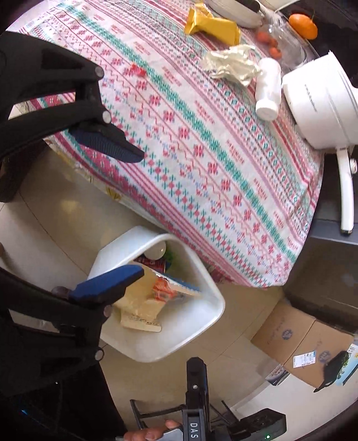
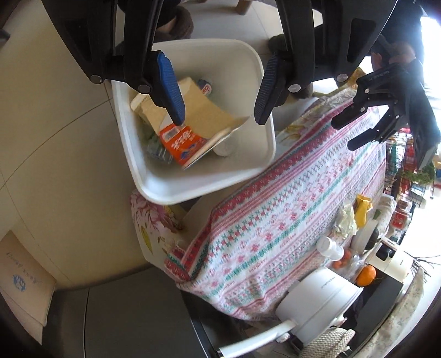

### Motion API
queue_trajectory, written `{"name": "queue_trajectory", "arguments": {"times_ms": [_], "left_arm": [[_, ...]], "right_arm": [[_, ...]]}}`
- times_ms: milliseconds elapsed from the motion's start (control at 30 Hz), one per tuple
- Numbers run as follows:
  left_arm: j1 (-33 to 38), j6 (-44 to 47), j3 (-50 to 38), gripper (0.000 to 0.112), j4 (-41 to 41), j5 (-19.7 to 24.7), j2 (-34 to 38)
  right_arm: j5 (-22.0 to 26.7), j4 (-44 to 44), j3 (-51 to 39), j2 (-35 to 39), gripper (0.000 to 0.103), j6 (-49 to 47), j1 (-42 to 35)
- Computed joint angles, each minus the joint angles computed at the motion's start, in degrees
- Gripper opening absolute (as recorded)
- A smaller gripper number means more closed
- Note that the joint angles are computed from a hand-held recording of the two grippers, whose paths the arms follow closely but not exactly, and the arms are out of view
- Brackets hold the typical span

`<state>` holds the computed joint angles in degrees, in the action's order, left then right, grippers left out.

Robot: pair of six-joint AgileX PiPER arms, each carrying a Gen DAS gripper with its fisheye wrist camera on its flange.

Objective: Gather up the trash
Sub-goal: 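Reach to the table and grasp the crumpled white tissue with the left tool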

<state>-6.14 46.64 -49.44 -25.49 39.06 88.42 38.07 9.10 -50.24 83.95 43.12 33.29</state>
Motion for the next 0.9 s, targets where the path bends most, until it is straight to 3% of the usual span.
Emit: {"name": "queue_trajectory", "arguments": {"times_ms": [533,900], "left_arm": [[12.46,1.91,-7.17,0.08,-1.55,2.72,4.26],[23.28,0.84,-22.17,0.08,-4.53,6.75,17.38]], "right_arm": [[6.92,-11.06,-17.88,10.96,0.068,7.47,5.96],[11.55,-10.7,-40.81,26.69,0.071,6.02,8.09]]}}
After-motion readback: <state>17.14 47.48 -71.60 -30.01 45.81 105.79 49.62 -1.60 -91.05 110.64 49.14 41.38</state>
